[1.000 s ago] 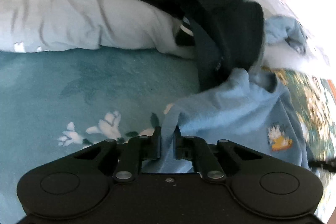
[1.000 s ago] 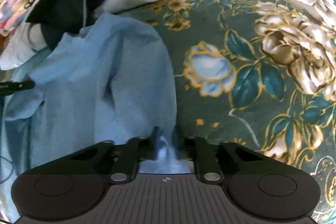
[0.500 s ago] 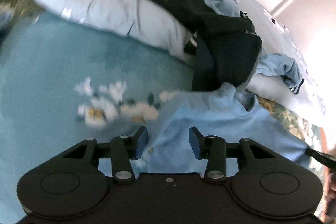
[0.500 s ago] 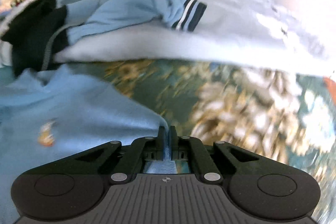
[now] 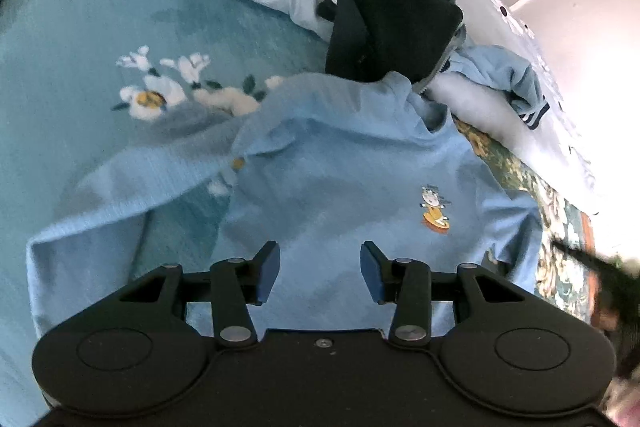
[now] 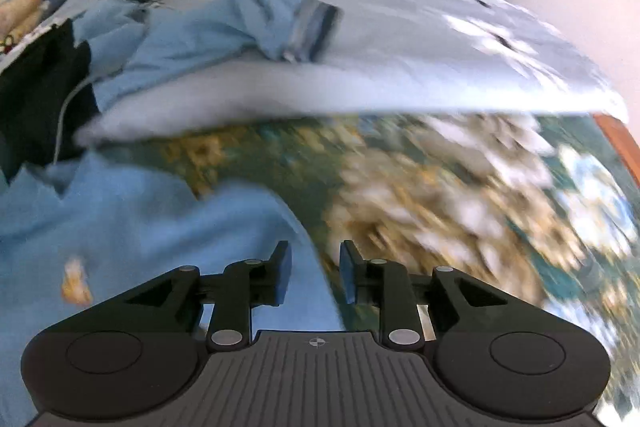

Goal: Fold clothes

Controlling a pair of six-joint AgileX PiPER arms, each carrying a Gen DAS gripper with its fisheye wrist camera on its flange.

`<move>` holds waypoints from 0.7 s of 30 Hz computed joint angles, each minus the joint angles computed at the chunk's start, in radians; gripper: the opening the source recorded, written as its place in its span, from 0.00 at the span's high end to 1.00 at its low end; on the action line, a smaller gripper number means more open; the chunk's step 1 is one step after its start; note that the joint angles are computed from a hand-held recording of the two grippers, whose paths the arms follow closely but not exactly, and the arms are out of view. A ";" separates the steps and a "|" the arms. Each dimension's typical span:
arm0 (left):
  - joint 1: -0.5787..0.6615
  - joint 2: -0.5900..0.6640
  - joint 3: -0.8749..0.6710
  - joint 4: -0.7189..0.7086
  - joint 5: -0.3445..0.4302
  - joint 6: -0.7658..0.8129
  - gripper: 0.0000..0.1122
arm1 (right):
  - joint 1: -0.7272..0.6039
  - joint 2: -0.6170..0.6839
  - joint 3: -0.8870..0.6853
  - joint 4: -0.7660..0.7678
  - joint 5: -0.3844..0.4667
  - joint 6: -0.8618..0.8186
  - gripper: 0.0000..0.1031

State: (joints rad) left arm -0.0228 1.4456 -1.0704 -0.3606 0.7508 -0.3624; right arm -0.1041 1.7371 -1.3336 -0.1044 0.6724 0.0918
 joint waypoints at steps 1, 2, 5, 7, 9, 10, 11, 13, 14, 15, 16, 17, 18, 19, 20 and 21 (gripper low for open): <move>-0.008 -0.003 0.008 -0.009 -0.010 -0.009 0.62 | -0.023 -0.047 0.057 0.006 0.001 0.001 0.76; -0.014 -0.004 0.014 -0.020 -0.019 -0.011 0.62 | -0.046 -0.096 0.121 0.000 0.004 0.019 0.73; -0.047 0.001 0.019 -0.034 -0.028 -0.018 0.62 | -0.115 -0.225 0.286 0.017 0.017 0.036 0.67; -0.075 0.006 0.022 -0.036 -0.030 -0.020 0.61 | -0.147 -0.283 0.370 0.043 0.047 0.036 0.65; -0.097 0.010 0.027 -0.044 -0.032 -0.017 0.61 | -0.170 -0.312 0.429 0.061 0.049 0.051 0.64; -0.109 0.011 0.030 -0.046 -0.033 -0.019 0.61 | -0.182 -0.322 0.456 0.086 0.032 0.054 0.64; -0.119 0.011 0.033 -0.048 -0.035 -0.020 0.61 | -0.196 -0.332 0.482 0.112 0.016 0.055 0.61; -0.140 0.013 0.039 -0.048 -0.036 -0.027 0.61 | -0.212 -0.325 0.518 0.166 -0.028 0.054 0.57; -0.146 0.013 0.041 -0.049 -0.037 -0.029 0.60 | -0.216 -0.321 0.533 0.186 -0.053 0.057 0.57; -0.154 0.012 0.044 -0.049 -0.037 -0.033 0.60 | -0.219 -0.317 0.547 0.207 -0.078 0.060 0.57; -0.162 0.013 0.045 -0.047 -0.038 -0.040 0.59 | -0.214 -0.309 0.557 0.202 -0.101 0.094 0.56; -0.169 0.013 0.045 -0.044 -0.039 -0.046 0.59 | -0.194 -0.305 0.563 0.164 -0.114 0.152 0.55; -0.176 0.012 0.046 -0.043 -0.043 -0.053 0.58 | -0.173 -0.301 0.569 0.123 -0.125 0.215 0.54; -0.182 0.011 0.045 -0.041 -0.045 -0.059 0.58 | -0.143 -0.305 0.575 0.069 -0.131 0.279 0.55; -0.188 0.012 0.043 -0.036 -0.045 -0.068 0.58 | -0.123 -0.309 0.577 0.045 -0.134 0.302 0.65; -0.194 0.012 0.040 -0.031 -0.044 -0.078 0.58 | -0.123 -0.312 0.576 0.060 -0.137 0.286 0.79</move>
